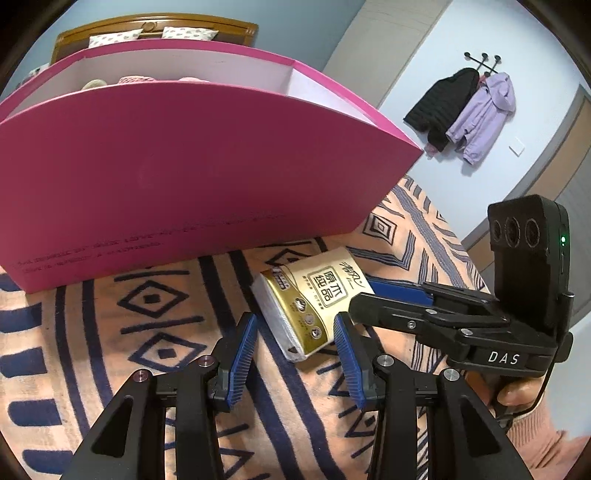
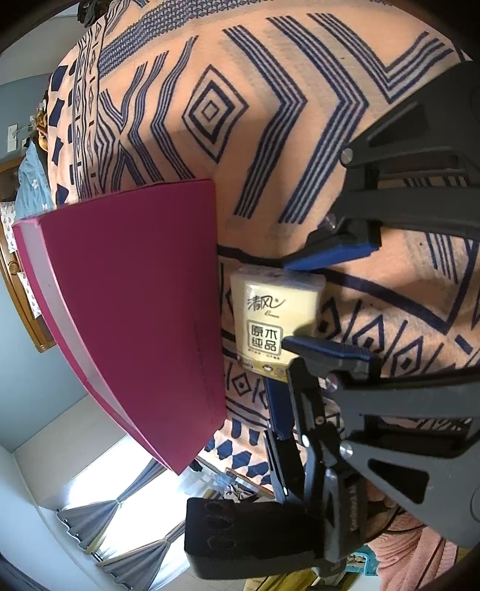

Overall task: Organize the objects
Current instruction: 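Grasp the gold snack box with both tools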

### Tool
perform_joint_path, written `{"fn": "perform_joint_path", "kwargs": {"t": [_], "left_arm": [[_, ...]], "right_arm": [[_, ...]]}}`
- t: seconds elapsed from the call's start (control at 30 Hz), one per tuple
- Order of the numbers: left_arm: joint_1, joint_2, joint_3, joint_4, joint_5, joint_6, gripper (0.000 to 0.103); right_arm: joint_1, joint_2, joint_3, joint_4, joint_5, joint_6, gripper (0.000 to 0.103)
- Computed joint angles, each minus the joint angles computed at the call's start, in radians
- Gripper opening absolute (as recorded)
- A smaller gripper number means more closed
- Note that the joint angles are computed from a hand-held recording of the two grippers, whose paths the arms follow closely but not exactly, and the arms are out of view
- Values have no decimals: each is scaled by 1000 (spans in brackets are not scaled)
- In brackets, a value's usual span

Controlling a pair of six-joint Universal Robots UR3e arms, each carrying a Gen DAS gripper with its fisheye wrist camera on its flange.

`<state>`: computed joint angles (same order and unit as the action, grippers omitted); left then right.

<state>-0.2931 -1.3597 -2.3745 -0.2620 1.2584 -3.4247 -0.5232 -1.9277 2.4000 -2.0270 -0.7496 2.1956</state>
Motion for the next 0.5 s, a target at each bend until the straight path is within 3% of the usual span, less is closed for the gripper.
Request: {"fn": "perform_joint_path", "kwargs": {"t": [0.5], "left_arm": [[-30, -28, 12, 35, 27, -9, 35]], "right_arm": [[39, 50, -7, -85, 4, 62, 39]]}}
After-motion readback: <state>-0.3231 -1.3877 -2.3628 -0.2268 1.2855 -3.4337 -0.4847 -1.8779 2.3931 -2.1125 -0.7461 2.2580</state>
